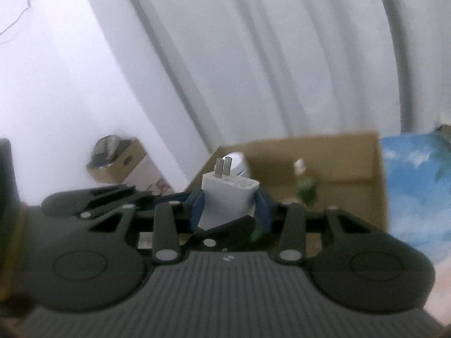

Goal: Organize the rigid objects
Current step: 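Lift the white charger with the right gripper over the box and lower it, then open the right gripper to release the white charger in the box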

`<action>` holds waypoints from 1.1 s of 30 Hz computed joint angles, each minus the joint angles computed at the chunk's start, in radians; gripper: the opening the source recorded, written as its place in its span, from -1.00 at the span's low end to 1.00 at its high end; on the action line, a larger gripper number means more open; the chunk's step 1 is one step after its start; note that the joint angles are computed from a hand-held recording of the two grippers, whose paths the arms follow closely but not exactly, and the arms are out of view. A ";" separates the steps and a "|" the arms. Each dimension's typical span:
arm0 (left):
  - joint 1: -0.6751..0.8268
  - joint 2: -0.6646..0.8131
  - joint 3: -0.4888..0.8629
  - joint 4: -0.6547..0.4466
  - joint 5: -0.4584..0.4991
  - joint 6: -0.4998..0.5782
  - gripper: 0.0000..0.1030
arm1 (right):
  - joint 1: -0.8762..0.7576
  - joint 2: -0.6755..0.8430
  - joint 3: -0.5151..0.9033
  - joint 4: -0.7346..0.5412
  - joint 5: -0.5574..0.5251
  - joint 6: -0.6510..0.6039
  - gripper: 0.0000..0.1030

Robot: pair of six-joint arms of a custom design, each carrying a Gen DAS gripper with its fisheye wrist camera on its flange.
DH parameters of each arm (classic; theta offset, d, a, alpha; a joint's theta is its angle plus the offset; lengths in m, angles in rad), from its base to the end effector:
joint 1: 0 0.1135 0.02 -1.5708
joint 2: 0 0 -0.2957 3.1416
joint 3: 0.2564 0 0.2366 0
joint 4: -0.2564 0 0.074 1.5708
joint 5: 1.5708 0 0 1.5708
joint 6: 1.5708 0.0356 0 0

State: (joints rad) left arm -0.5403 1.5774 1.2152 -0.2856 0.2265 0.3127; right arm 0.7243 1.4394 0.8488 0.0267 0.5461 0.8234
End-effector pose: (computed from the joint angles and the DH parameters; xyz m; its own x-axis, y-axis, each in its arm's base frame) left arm 0.2908 -0.1838 0.3186 -0.2909 0.5241 -0.8004 0.7823 0.6120 0.1164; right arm 0.2317 0.1803 0.2732 -0.4463 0.4420 -0.7781 0.1322 0.8925 0.4312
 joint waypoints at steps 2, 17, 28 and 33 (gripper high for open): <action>-0.016 0.112 0.133 -0.060 0.019 -0.009 -0.05 | -0.112 -0.011 -0.003 -0.006 -0.101 -0.032 -0.23; -0.052 0.707 0.898 -0.525 0.075 -0.039 -0.10 | -0.590 0.265 0.141 -0.077 -0.597 -0.210 -0.20; -0.040 0.776 1.010 -0.607 0.094 -0.059 0.05 | -0.581 0.291 0.162 -0.100 -0.556 -0.245 -0.21; -0.035 0.717 0.934 -0.556 0.094 -0.064 0.16 | -0.572 0.261 0.139 -0.080 -0.534 -0.233 -0.21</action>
State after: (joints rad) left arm -0.5748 2.2948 2.1495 -0.8412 0.3203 0.2487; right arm 0.1519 1.7002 0.9881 -0.0536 0.0125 0.5904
